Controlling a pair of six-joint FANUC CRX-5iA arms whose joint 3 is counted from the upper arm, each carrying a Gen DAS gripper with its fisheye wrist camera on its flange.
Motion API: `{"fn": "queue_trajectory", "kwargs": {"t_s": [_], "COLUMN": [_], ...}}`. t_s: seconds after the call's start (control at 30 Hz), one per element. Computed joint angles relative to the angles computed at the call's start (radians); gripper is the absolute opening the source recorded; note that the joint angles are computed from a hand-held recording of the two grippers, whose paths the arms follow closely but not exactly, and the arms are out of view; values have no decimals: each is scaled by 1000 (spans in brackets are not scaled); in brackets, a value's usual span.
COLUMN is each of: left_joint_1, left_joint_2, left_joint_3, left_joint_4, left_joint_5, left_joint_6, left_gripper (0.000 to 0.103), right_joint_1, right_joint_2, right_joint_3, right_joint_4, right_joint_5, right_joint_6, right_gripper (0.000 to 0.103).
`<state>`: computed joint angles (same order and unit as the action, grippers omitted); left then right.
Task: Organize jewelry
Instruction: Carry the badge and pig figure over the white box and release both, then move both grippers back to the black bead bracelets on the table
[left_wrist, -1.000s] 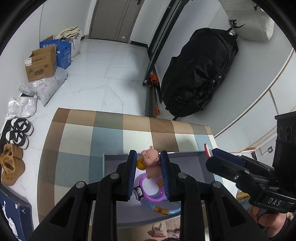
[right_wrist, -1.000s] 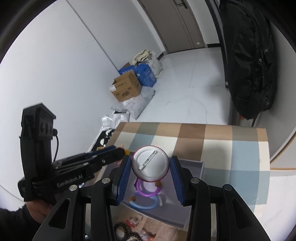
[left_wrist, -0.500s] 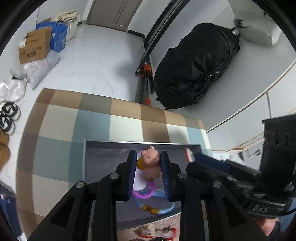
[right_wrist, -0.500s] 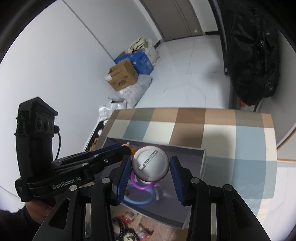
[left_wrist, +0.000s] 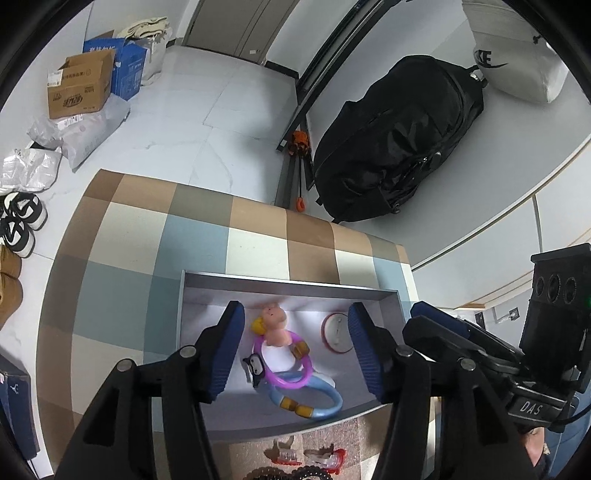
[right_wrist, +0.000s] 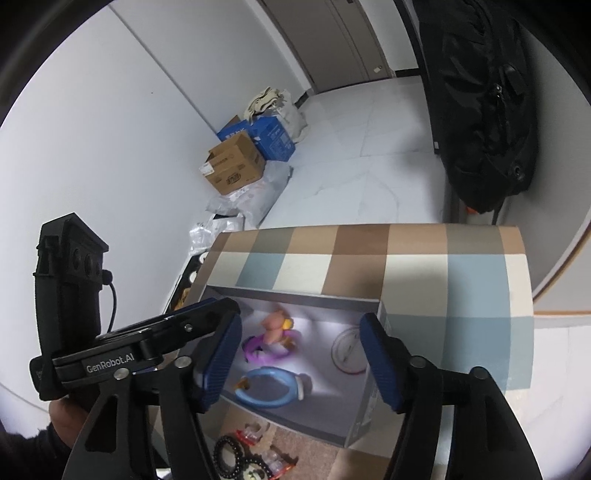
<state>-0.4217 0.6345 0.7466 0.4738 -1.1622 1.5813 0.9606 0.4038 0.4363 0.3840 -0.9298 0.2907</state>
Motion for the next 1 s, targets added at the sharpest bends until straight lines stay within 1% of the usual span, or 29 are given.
{"fn": "queue_trajectory", "kwargs": {"t_s": [0.03,0.13,0.17,0.27,0.33,0.4,0.43,0.5,0.53,0.57,0.67,0.73,0.8,0.87,0.97,1.0], "left_joint_1": [-2,-8,-8,-7,-6,-6,-6,-6,-8,-9,-18,-13,-7,-2,-3,-7], "left_joint_2": [-2,-13,-19,-66,-87,-114,-118,-142,-149,-161,-187,-216,-237,-272,-304,-315], "left_joint_3": [1,-1,-7,-82,-105,-133,-138,-168,-175,-190,-210,-260,-305,-362,-397,-406], "left_joint_4": [-8,-30,-36,-21,-20,-28,-34,-48,-57,-71,-125,-113,-81,-68,-85,-107], "left_joint_5": [0,4,8,75,93,115,121,144,154,166,181,216,246,293,321,331], "left_joint_6": [1,-6,-7,-25,-35,-39,-37,-29,-22,-20,-13,-18,-25,-24,-24,-20], "left_gripper": [53,53,53,53,53,54,55,67,68,68,68,69,83,83,84,84], "right_joint_1": [2,13,17,29,35,42,44,57,60,66,79,88,100,111,129,136], "right_joint_2": [1,-3,-6,-17,-23,-37,-41,-47,-49,-53,-69,-70,-72,-69,-70,-71], "right_joint_3": [1,-10,-16,-41,-59,-89,-95,-107,-114,-124,-157,-162,-170,-171,-177,-180], "right_joint_4": [4,36,50,94,124,153,161,195,212,235,284,301,329,352,379,387], "right_joint_5": [-4,-9,-8,-4,2,27,31,25,25,25,40,38,40,36,28,19], "right_joint_6": [-1,-14,-21,-47,-76,-111,-115,-130,-143,-163,-219,-236,-251,-250,-250,-254], "right_gripper": [71,82,83,86,89,93,94,97,102,103,103,103,103,103,103,103]}}
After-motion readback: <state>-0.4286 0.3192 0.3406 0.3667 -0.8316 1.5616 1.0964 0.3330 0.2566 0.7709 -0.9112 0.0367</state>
